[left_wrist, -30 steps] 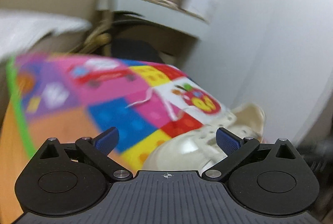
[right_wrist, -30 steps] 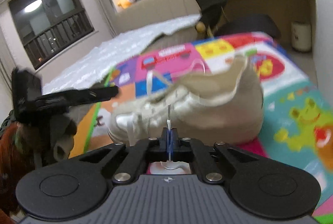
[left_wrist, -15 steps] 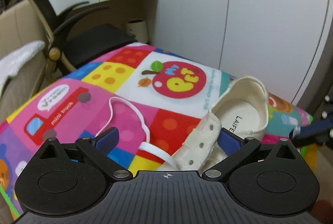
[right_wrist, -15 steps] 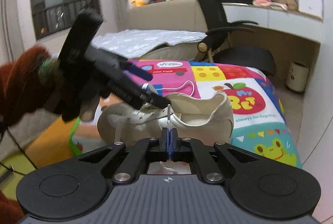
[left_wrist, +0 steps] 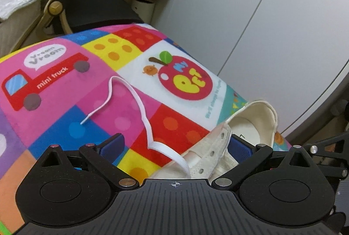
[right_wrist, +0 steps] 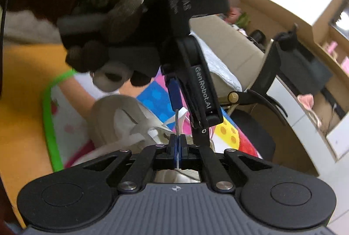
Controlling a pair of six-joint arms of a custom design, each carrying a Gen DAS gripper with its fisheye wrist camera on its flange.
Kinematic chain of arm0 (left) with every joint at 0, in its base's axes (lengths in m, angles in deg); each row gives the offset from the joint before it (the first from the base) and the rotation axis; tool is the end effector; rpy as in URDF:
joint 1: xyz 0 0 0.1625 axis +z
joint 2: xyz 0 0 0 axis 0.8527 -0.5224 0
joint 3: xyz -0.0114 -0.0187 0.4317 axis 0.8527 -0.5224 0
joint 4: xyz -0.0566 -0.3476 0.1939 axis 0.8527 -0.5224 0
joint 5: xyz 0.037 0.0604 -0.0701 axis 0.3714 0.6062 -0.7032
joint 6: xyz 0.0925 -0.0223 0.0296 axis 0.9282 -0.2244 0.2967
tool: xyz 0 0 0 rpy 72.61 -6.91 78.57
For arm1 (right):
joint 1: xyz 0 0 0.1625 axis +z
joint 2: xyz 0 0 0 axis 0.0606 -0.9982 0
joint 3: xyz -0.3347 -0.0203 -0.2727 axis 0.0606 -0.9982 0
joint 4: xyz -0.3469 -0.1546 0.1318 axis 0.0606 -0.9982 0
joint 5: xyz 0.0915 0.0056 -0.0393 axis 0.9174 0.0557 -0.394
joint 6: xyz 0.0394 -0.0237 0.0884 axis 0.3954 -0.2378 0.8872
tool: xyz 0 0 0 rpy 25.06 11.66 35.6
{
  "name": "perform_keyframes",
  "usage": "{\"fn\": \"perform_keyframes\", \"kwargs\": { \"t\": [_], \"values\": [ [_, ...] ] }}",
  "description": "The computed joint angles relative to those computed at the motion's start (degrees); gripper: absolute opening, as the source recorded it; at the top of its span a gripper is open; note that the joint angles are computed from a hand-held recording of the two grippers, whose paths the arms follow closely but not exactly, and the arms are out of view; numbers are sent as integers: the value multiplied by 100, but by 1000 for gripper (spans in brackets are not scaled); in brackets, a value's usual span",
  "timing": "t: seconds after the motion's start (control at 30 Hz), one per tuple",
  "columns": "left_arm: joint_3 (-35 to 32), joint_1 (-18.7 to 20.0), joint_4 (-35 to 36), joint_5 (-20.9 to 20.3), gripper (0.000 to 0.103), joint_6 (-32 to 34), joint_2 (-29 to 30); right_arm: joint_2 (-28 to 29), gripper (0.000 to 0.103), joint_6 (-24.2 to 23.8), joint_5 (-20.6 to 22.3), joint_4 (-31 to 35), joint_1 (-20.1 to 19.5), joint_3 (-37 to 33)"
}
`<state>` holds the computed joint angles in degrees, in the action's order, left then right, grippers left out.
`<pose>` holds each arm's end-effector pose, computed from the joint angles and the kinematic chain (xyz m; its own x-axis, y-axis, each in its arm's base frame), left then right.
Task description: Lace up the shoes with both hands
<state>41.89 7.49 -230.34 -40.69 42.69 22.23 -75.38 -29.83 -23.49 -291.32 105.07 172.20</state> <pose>-0.0975 -0.6488 0.3187 -0.8652 0.2730 -0.4205 0.4636 0.7550 -0.4637 0.2959 -0.5086 0.0324 0.2037 -0.7606 0.6165 -0.9775 -0.1933 0.0845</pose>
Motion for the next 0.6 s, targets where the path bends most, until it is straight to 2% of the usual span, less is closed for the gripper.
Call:
{"fn": "perform_keyframes", "kwargs": {
  "t": [0.07, 0.13, 0.27, 0.43, 0.6],
  "values": [
    [-15, 54, -35, -124, 103, 18, 10, 61, 1, -279, -188, 75, 49, -106],
    [-42, 122, -62, -273, 103, 24, 26, 35, 1, -325, -368, 331, 101, -193],
    [-82, 250, -138, -550, 103, 62, 52, -82, 1, 264, -864, 1376, 277, -555],
    [-80, 452, -322, -1031, 103, 55, 90, 17, 1, 495, -1530, 2402, 482, -1064],
    [-58, 638, -522, -1495, 103, 28, 126, 99, 2, 1467, -2036, 3599, 660, -1641]
  ]
}}
